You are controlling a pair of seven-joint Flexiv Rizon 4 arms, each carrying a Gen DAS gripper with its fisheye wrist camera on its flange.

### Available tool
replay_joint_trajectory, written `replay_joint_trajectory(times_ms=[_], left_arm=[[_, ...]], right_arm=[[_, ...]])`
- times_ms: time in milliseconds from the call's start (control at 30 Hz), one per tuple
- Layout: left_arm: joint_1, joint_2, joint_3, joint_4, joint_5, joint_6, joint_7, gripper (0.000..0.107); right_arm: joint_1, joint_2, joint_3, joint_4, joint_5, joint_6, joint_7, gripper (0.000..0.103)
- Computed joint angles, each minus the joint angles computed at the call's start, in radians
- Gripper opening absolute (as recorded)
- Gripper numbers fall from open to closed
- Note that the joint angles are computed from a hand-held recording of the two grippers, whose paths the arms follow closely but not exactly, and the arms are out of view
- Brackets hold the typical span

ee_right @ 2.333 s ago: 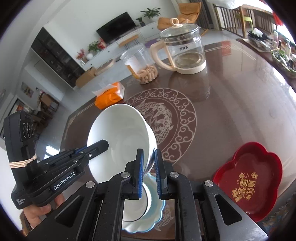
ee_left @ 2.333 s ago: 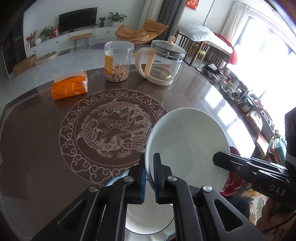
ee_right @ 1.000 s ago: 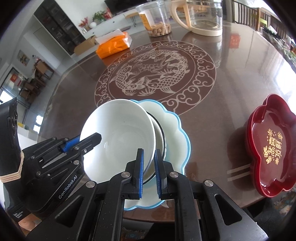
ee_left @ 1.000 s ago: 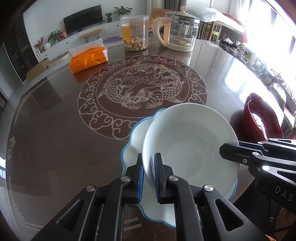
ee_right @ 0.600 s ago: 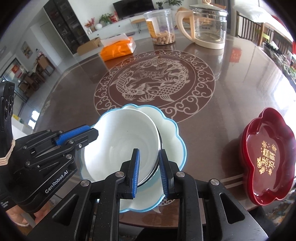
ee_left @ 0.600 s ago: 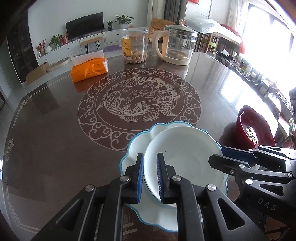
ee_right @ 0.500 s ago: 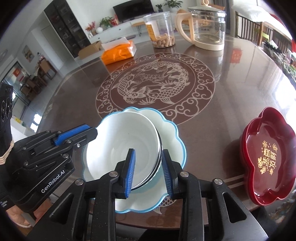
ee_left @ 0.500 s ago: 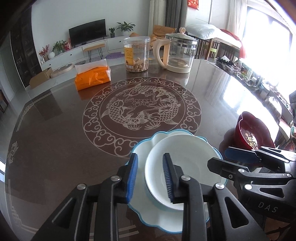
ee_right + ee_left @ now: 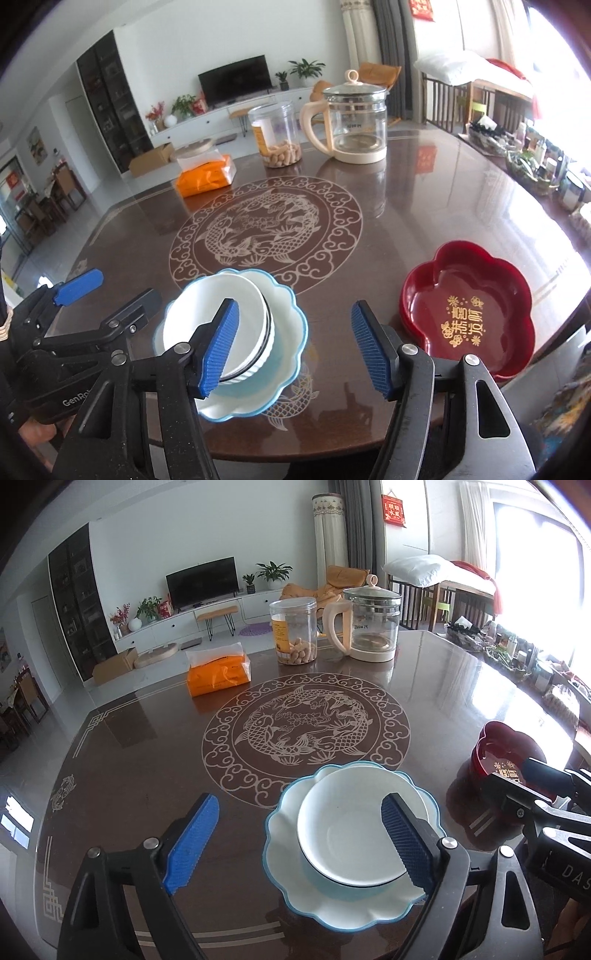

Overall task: Organize plates and bowls
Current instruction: 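Open both grippers and pull them back from the bowl stack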

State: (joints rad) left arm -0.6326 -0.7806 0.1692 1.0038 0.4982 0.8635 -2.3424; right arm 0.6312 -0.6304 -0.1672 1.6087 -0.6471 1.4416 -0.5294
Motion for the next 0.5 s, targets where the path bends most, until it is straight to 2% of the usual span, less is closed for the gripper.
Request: replay_joint_trajectory(times_ms=[133,267,500], left_arm=[[-0.036,0.016,0.023,0.021,0.038,-0.019,-0.046,0.093],[-0.068,0.032,0.039,0.034,0.093,-0.036,-0.1,0.095],[-0.067,0.063,0.004,0.068,0.109,-0.03,-0.12,0.096]], right_arm=[[0.121,0.046,-0.176,0.11,-0.094,0.049,0.151,0.07],[0.202,0.076,-0.303,0.188,-0.211,0.082,0.293,0.07],[0.23,0.115,-0.371,0.265,-0.36,0.115,0.454,0.07]])
